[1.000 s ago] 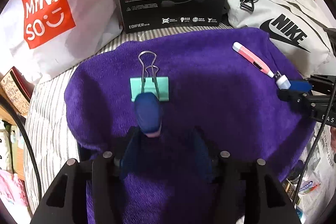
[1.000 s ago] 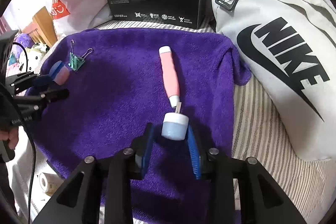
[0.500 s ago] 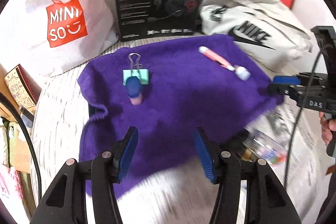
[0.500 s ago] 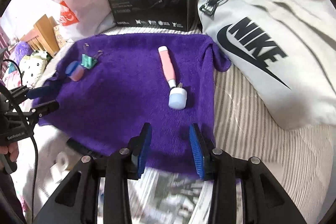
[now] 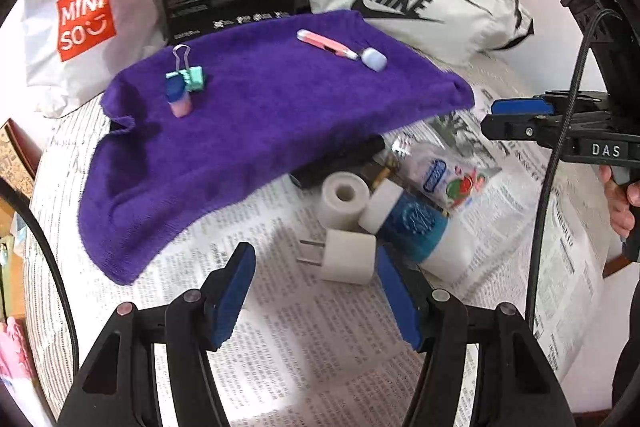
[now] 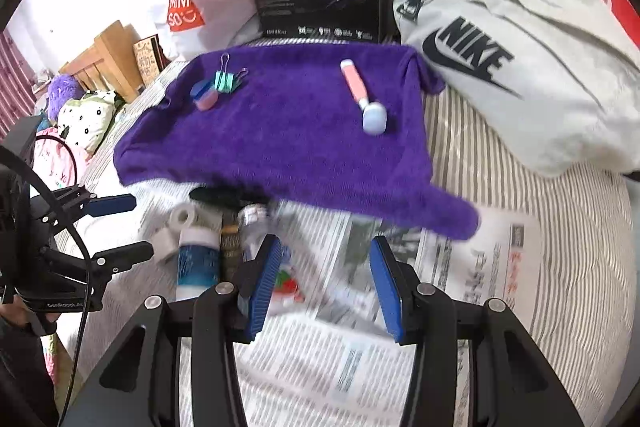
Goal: Organize rigid objects
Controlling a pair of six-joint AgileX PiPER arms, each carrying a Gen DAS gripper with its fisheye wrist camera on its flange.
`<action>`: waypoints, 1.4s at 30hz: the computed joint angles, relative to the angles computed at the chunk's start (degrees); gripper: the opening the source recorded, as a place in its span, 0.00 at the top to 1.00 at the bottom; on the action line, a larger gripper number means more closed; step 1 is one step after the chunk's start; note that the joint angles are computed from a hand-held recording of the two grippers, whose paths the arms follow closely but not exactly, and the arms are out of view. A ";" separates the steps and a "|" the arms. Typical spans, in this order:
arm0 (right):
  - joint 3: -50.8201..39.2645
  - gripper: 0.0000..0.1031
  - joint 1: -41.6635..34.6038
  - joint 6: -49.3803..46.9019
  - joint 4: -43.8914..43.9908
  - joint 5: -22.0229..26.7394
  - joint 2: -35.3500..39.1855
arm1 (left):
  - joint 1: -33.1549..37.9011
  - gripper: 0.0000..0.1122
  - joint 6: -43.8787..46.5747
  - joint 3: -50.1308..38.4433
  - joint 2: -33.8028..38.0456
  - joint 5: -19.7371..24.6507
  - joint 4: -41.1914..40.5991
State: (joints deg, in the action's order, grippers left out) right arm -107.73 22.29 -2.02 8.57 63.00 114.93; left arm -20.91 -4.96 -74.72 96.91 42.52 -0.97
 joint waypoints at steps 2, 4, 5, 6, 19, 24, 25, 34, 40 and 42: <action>2.28 0.55 0.01 -0.08 0.20 -0.60 -0.73 | -0.30 0.45 0.34 -0.53 1.14 0.18 -0.21; 3.95 0.55 0.04 -0.43 0.54 -1.06 -1.25 | -0.36 0.45 0.64 -1.35 2.53 0.17 -0.49; 4.71 0.55 0.13 -0.55 0.51 -1.25 -1.45 | -0.38 0.45 0.81 -1.88 3.37 0.11 -0.55; 5.18 0.55 0.19 -0.67 0.56 -1.43 -1.60 | -0.43 0.45 0.69 -2.03 3.70 0.04 -0.33; 1.70 0.55 1.81 -5.57 3.29 0.73 1.49 | -0.95 0.63 1.88 -5.79 7.37 1.12 1.91; -0.83 0.55 3.22 -6.24 1.67 2.11 3.86 | -0.70 0.63 0.78 -4.35 6.47 0.62 2.82; -1.21 0.55 3.48 -6.60 1.26 2.05 4.39 | -0.50 0.63 0.88 -3.92 6.18 0.47 2.67; -3.58 0.56 5.04 -7.79 -1.06 1.43 7.70 | 2.52 0.63 -0.01 -0.08 3.62 -0.78 3.39; -4.74 0.59 7.79 -6.82 -7.34 0.99 9.19 | 3.56 0.63 -0.15 0.86 3.02 -1.07 3.12; -3.58 0.61 8.07 -5.77 -8.61 -0.44 8.45 | 3.55 0.63 -0.43 1.19 2.85 -1.27 3.33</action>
State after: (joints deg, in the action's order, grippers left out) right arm -111.31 30.36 -7.80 -0.04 62.56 123.38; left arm -17.36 -5.38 -73.53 99.76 41.25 2.36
